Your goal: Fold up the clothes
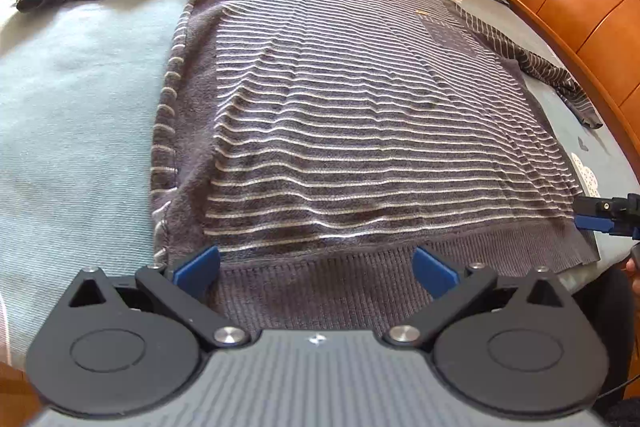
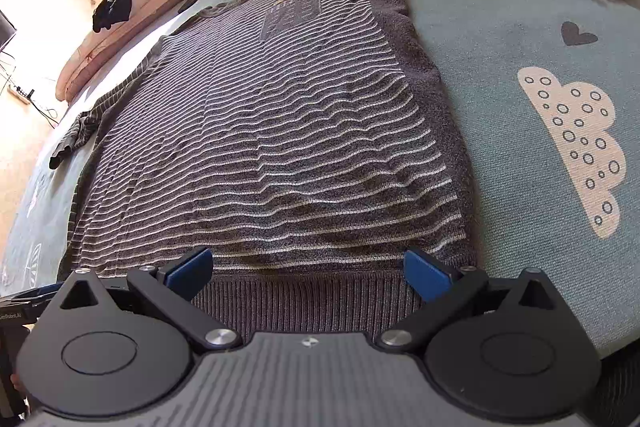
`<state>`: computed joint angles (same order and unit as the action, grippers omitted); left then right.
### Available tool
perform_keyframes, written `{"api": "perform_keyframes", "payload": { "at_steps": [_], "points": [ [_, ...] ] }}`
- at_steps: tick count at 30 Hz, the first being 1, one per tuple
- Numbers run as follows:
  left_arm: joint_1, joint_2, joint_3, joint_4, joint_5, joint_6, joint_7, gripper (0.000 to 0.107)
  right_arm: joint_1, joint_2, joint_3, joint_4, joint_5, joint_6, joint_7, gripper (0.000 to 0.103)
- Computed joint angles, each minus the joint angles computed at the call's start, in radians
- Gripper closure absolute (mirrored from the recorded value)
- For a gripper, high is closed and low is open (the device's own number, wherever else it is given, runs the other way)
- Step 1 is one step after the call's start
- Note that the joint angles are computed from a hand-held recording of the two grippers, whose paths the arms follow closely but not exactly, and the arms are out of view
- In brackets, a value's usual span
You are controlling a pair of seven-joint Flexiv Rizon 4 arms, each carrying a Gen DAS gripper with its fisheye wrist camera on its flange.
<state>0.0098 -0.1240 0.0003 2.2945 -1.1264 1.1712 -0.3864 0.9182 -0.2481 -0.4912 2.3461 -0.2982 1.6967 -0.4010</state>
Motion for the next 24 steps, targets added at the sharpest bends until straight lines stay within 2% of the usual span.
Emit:
{"api": "perform_keyframes", "payload": {
  "at_steps": [3,4,6,8,10,12,15,18,21,24],
  "points": [
    [-0.004,-0.010,-0.021,-0.030,-0.163,0.003,0.104,0.005,0.041,-0.005,-0.044,0.001,-0.003,-0.003,0.011,0.000],
    [-0.005,-0.026,-0.023,-0.046,-0.185,-0.003,0.109,0.005,0.062,-0.007,-0.067,0.002,-0.004,-0.005,0.017,0.000],
    [0.000,-0.065,-0.022,-0.077,-0.180,-0.025,0.078,0.005,0.098,-0.011,-0.104,0.002,-0.013,-0.014,0.021,0.000],
    [-0.006,-0.098,-0.030,-0.089,-0.201,0.021,0.055,0.005,0.128,-0.013,-0.136,0.004,-0.030,-0.022,0.019,0.000],
    [-0.008,-0.097,-0.048,-0.078,-0.252,0.071,0.087,0.005,0.148,-0.014,-0.159,0.007,-0.045,-0.025,0.019,0.000],
    [-0.015,-0.088,-0.013,-0.061,-0.146,0.094,0.003,0.005,0.170,-0.016,-0.183,0.011,-0.054,-0.024,0.016,0.000],
    [0.037,-0.059,-0.004,-0.069,-0.138,-0.021,-0.001,0.005,0.201,-0.023,-0.214,0.010,-0.048,-0.029,0.013,0.000],
    [0.054,-0.058,-0.015,-0.117,-0.265,-0.087,0.084,0.005,0.200,-0.022,-0.213,-0.003,-0.069,-0.063,0.021,0.000],
    [0.057,-0.118,-0.027,-0.206,-0.312,-0.118,0.105,0.005,0.195,-0.019,-0.213,-0.010,-0.116,-0.090,0.046,0.000],
    [0.071,-0.206,-0.040,-0.290,-0.265,-0.142,0.039,0.005,0.181,-0.014,-0.204,-0.012,-0.160,-0.107,0.066,0.000]
  ]
}}
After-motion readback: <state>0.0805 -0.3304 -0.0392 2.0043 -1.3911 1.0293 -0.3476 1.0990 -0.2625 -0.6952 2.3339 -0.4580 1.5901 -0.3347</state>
